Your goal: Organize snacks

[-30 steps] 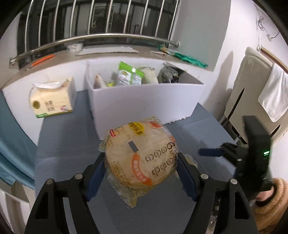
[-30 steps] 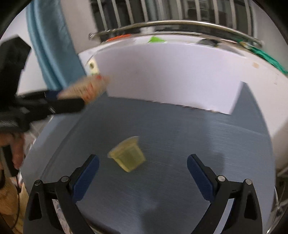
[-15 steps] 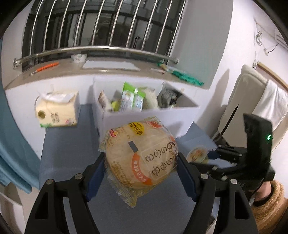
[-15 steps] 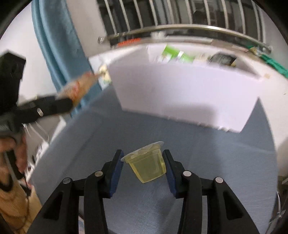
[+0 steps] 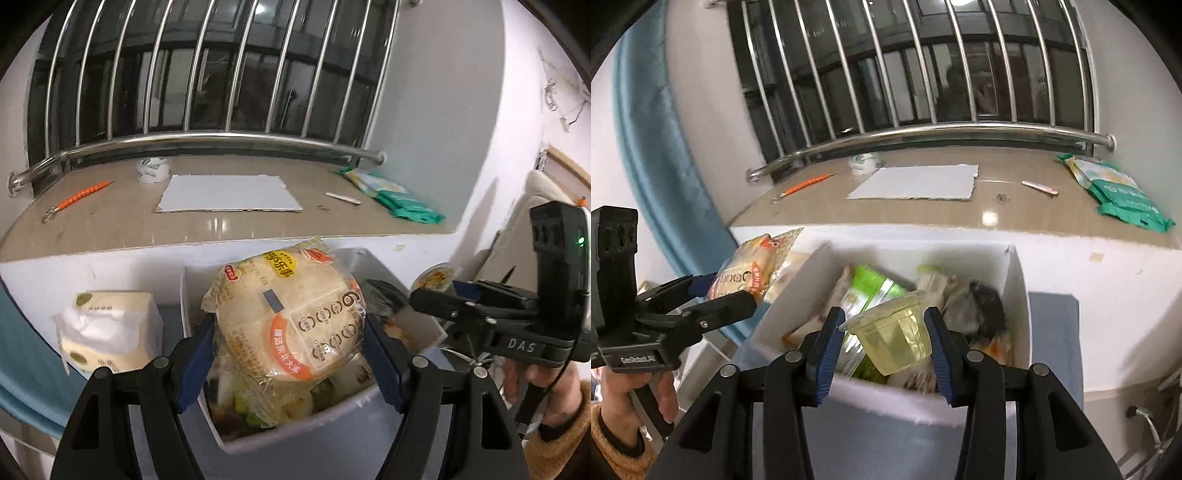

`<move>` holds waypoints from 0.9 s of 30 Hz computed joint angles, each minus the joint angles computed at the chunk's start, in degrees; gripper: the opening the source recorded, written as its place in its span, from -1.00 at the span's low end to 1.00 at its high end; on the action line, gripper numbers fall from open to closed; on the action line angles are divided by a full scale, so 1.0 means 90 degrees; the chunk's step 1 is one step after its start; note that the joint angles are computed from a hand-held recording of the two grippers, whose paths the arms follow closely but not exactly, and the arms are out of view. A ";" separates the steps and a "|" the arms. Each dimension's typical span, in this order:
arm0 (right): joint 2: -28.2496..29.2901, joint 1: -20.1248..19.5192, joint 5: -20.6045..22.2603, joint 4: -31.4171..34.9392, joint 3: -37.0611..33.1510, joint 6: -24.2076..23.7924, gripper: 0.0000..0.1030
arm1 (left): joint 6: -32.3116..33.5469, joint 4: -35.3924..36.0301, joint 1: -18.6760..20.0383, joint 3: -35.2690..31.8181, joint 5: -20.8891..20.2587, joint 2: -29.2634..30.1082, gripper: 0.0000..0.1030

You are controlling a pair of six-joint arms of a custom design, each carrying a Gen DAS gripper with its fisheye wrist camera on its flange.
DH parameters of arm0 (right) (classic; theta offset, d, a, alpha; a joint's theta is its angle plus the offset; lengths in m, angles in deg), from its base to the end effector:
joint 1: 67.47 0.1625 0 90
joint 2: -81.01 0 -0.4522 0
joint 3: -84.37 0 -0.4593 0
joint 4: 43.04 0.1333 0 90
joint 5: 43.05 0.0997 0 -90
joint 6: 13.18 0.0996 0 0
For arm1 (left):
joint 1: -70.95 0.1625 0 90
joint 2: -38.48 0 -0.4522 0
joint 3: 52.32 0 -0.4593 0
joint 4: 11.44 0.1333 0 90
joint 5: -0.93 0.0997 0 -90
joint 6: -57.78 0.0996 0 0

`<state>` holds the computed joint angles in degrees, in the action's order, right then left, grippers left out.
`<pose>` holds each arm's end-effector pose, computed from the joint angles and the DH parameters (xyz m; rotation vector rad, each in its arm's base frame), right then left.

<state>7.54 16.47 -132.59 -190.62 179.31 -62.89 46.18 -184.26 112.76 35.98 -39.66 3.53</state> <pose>0.0599 -0.7056 0.4062 1.0236 -2.5464 0.7959 -0.4298 -0.6647 0.0457 0.4798 2.3803 -1.1023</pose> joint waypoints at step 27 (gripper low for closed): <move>-0.0948 -0.0122 0.0235 -0.1339 0.1174 -0.0324 1.00 | -0.0534 -0.0655 -0.0970 0.1045 0.1622 -0.0213 1.00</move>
<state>-1.00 15.38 -130.48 -202.67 189.87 -65.81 41.37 -190.15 104.03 45.39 -25.06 1.61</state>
